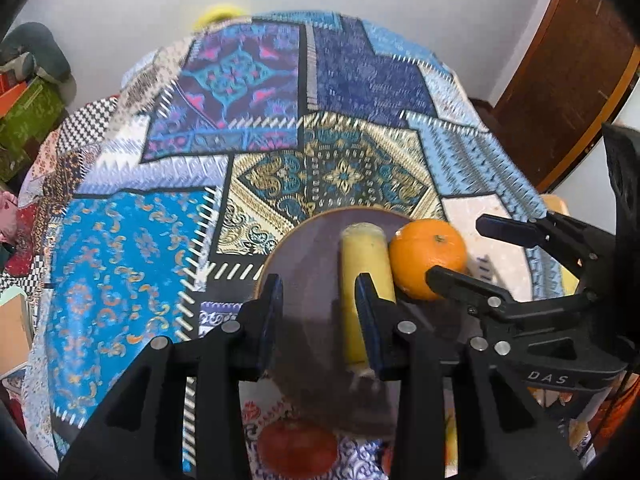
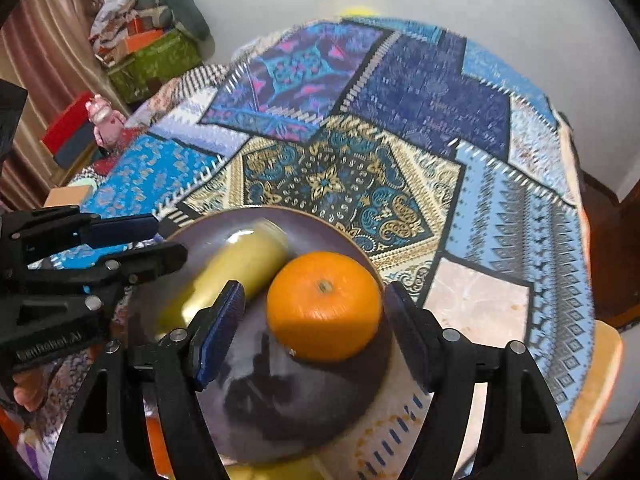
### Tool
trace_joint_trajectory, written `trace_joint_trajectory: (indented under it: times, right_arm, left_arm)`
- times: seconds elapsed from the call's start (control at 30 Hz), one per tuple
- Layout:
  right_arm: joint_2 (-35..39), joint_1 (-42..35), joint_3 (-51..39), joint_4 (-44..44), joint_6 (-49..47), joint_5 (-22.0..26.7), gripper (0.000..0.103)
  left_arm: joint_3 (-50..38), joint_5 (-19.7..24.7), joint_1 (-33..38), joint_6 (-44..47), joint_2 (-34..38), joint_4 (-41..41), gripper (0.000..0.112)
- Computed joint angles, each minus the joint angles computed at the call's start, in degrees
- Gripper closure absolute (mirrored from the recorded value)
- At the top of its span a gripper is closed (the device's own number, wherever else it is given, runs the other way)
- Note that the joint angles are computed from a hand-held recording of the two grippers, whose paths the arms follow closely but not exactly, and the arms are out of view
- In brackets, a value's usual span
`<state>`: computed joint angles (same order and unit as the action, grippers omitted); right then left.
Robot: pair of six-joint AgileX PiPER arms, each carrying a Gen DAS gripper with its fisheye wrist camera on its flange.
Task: Organize fruits
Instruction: 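Lower the corn cob onto the purple plate with the left tool while the right tool sets the orange there, then grasp a red tomato with the left tool while the right tool grasps another large orange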
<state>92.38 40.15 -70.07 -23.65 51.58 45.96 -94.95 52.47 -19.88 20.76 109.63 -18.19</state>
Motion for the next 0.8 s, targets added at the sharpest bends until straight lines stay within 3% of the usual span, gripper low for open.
trace_joint_trajectory:
  times: [0.2, 0.47, 0.8]
  right_arm:
    - [-6.5, 5.3, 2.8, -8.0, 9.7, 2.9, 0.034]
    - [-14.6, 15.5, 6.6, -19.2, 23.6, 11.0, 0.033]
    - [-20.1, 28.6, 13.5, -24.9, 36.8, 23.3, 0.03]
  left_arm:
    - [7.5, -3.2, 1.0, 1.2, -8.9, -0.6, 0.073]
    - [17.6, -6.2, 3.7, 4.6, -20.4, -3.0, 0.063]
    - [27.0, -7.2, 6.8, 8.8, -27.0, -4.7, 0.058]
